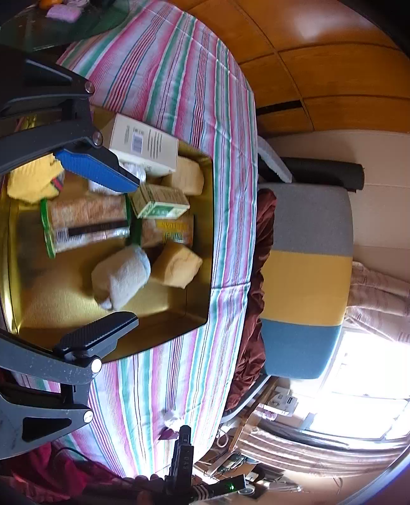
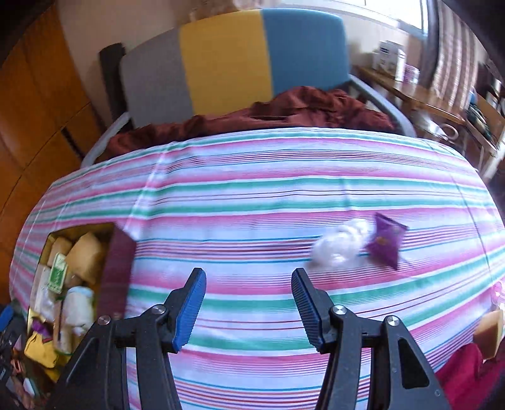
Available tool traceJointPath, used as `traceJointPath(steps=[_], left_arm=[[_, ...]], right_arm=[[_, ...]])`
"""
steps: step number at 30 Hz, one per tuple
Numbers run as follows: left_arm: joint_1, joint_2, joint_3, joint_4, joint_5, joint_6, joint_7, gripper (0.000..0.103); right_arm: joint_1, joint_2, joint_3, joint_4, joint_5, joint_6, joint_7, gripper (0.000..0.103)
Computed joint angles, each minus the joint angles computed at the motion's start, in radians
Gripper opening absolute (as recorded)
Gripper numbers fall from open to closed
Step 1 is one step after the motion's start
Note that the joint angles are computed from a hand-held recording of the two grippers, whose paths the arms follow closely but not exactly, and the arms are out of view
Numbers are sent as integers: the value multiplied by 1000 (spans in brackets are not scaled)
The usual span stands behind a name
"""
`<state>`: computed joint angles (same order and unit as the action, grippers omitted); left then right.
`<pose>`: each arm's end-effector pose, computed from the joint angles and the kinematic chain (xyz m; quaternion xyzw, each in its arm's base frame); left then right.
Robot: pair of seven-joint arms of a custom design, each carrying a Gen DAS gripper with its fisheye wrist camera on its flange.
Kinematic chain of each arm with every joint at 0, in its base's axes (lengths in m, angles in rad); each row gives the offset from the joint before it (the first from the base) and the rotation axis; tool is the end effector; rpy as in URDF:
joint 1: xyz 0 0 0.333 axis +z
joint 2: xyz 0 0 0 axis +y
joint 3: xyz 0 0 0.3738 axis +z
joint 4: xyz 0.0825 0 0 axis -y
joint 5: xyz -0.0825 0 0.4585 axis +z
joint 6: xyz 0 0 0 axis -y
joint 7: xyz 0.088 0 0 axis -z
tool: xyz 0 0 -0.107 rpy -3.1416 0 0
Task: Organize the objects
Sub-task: 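Move both tools back over the plastic bundle and purple packet, then grasp the clear plastic-wrapped bundle with the left gripper and lift it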
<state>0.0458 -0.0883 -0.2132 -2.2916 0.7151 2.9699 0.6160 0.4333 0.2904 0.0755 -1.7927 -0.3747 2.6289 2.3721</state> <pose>0.5796 -0.1457 0.4765 -0.6871 0.6089 -0.2951 0.2646 0.6585 0.3714 0.4682 -0.6674 0.6846 -0.1556 0.2483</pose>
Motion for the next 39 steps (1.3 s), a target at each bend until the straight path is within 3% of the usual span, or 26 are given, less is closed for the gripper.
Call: traceJointPath(steps=[5,12,18,26,32,39], left_arm=[[-39,30,4,33,-45,-17,74,79],[-91,72,18,91,0,-46,85,86],[-159,134,41,161,-58,-60,184,86],[-262,262,68,309,-169,-112,352,86],[-307,387,55,452,-328,-158,543,86],[-352,546,31,658,-480,-232,766,86]], right_arm=[[-17,-24,-47,-31,-57,-4,93,57],[-51,-30,-106,-73,-173,35,315,57],[-108,-66,-96,-149,-122,135,431,57],[-147,-83,-68,-194,-29,216,412,59],[-143,-107,-93,-241,-25,281,486,60],[-191,-118,-56,-286,104,343,451,61]])
